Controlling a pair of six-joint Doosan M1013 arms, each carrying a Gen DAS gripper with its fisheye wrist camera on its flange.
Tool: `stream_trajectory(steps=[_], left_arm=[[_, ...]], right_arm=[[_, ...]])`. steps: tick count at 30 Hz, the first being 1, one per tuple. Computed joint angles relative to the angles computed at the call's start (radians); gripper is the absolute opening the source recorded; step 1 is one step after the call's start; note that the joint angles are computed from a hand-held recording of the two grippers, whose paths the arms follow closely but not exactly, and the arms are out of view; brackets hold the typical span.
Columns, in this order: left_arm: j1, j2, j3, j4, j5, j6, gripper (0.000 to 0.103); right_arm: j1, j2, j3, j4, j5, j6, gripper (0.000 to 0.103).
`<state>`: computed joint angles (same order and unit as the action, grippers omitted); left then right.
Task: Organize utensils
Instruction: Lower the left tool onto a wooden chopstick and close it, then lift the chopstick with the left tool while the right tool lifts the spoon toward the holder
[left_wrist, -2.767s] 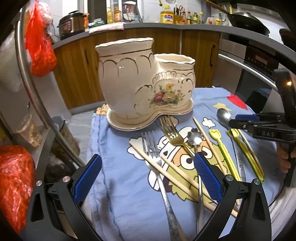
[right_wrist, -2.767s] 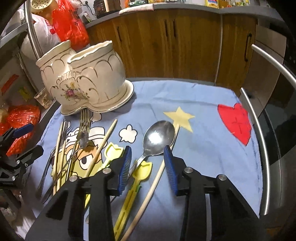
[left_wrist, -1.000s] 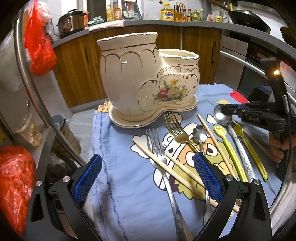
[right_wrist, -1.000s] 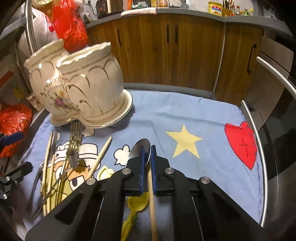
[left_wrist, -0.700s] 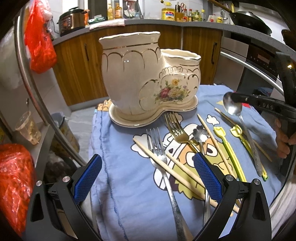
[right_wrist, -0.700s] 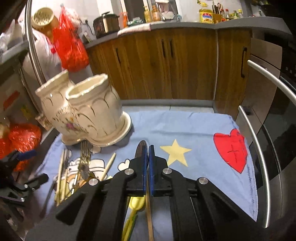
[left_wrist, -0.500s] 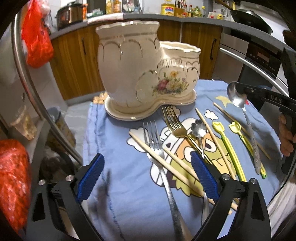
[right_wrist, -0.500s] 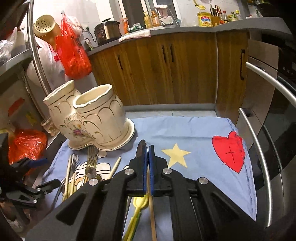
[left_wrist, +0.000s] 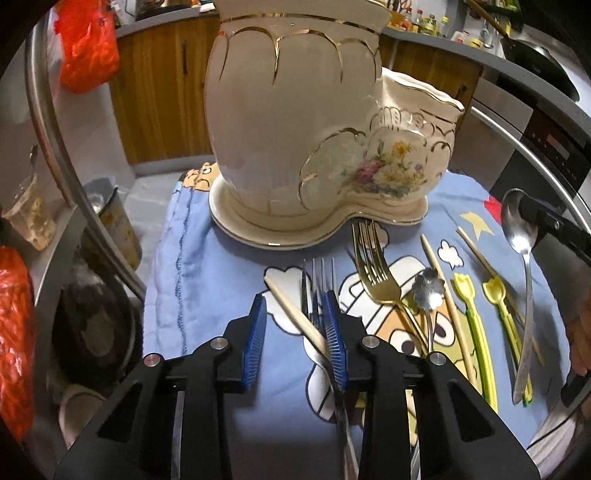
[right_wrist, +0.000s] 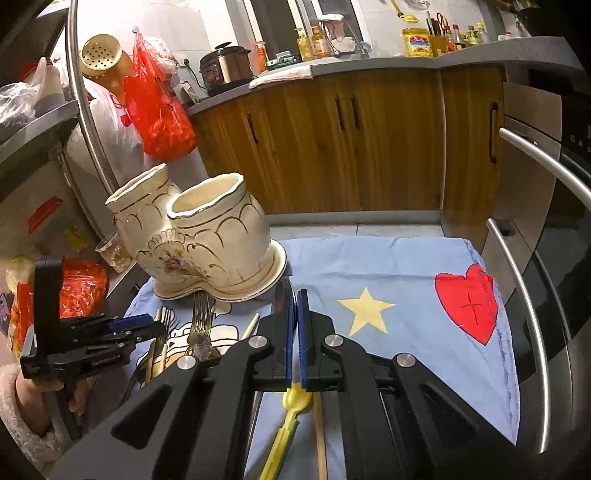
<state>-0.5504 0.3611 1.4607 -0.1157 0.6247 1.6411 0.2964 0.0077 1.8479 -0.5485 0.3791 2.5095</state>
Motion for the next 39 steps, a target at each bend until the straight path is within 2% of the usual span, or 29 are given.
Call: stream_trajectory(steps=[2, 6, 9, 14, 24, 30, 34, 39], left_arm=[[0.006, 0.003, -0.008, -0.05, 0.014, 0.024, 0.023], [0.002, -0.003, -0.009, -0.052, 0.05, 0.017, 0.017], [-0.008, -0.006, -0.004, -0.015, 0.041, 0.007, 0.016], [0.002, -0.02, 0.011, -0.091, 0.011, 0.059, 0.007], [0.03, -0.074, 0.07, -0.388, -0.096, 0.291, 0.004], [0.038, -0.11, 0.104, -0.583, -0.153, 0.494, 0.004], [0.042, -0.13, 0.124, -0.702, -0.169, 0.634, 0.004], [0.057, -0.152, 0.141, -0.855, -0.156, 0.774, 0.004]], right_arm=[[-0.001, -0.002, 0.002, 0.0, -0.005, 0.002, 0.002], [-0.001, -0.006, 0.007, -0.009, -0.011, 0.004, 0.002], [0.0, -0.009, 0.01, -0.015, -0.013, 0.01, 0.002], [0.006, -0.017, 0.015, -0.067, -0.02, 0.062, 0.002], [0.031, -0.042, 0.037, -0.329, -0.04, 0.301, 0.002], [0.067, -0.058, 0.049, -0.62, -0.01, 0.552, 0.002], [0.088, -0.067, 0.055, -0.756, 0.011, 0.656, 0.002], [0.103, -0.076, 0.056, -0.822, 0.014, 0.707, 0.002]])
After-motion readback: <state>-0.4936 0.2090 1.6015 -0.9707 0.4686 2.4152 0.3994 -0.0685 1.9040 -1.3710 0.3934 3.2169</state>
